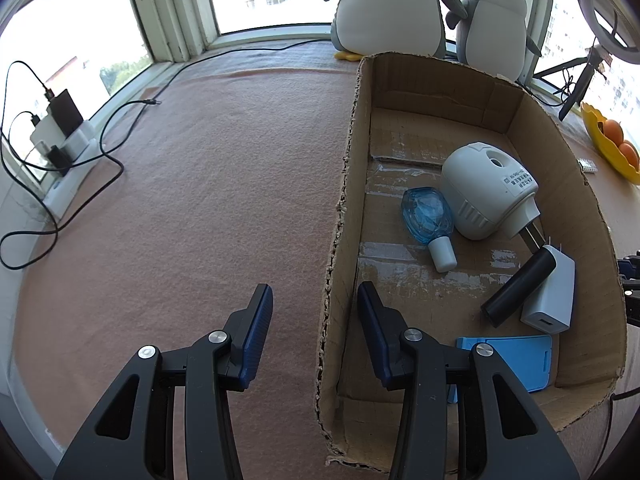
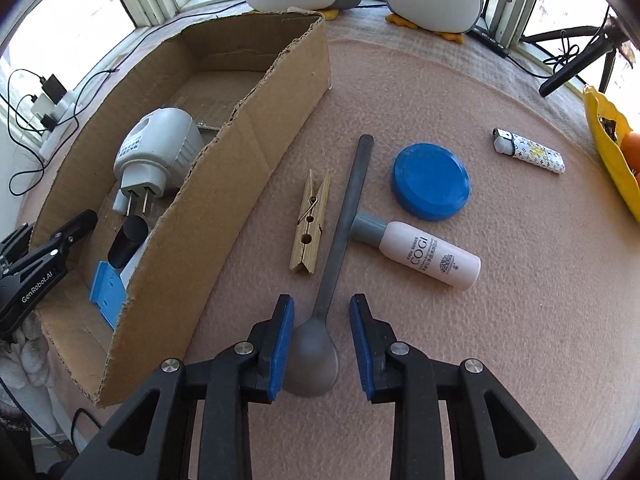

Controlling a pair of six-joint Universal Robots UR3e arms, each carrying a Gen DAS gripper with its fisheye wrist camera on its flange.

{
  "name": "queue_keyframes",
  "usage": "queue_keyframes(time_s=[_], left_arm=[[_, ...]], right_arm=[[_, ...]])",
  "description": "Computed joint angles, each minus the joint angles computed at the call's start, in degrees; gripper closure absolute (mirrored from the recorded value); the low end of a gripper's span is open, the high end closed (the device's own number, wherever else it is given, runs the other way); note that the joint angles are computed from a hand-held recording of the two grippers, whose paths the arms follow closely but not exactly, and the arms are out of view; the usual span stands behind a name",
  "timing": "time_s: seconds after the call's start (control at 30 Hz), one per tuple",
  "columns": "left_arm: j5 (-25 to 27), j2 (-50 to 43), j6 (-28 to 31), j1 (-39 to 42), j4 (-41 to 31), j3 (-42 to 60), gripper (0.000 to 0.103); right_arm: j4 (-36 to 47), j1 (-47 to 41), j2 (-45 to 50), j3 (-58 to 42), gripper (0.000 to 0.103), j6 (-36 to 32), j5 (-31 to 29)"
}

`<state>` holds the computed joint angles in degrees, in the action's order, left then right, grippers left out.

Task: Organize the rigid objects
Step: 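Move the right tool toward the grey spoon handle, then close the right gripper on the grey spoon handle, then carry the spoon into the box and open the right gripper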

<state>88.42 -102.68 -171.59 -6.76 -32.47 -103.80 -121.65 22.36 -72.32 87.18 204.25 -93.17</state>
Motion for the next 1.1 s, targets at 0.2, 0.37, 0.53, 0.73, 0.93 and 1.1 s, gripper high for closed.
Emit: queue_keyframes(time_s=[0.2, 0.37, 0.53, 0.73, 0.93, 1.1], left_arm=[[0.02, -0.15, -0.33, -0.11, 0.22, -0.03, 0.06], [0.02, -0.11, -0.41, -0.12, 0.22, -0.08, 0.06], [0.03, -0.1, -0.34, -0.1, 0.24, -0.1, 0.06], [0.06, -0.1, -0.29, -0.09, 0.32, -0.15, 0.06], [0.06, -0.1, -0.32, -0.1, 0.35, -0.17, 0.06], [0.07, -0.1, -0.3, -0.11, 0.36, -0.17, 0.06]], right_arm=[[2.27, -1.24, -1.22, 0.3, 0.094, -3.32, 0.71], [1.09, -1.59, -2.35, 2.05, 0.096, -2.55, 1.3], [-1.77, -2.38, -4.94, 5.97, 0.096, -0.62, 2.54], [-4.32, -3.75, -9.13, 10.55, 0.096, 0.84, 3.63], [-4.44, -3.61, -11.59, 10.89, 0.096, 2.72, 3.43], [-3.92, -3.26, -12.93, 8.38, 0.096, 3.37, 3.74]])
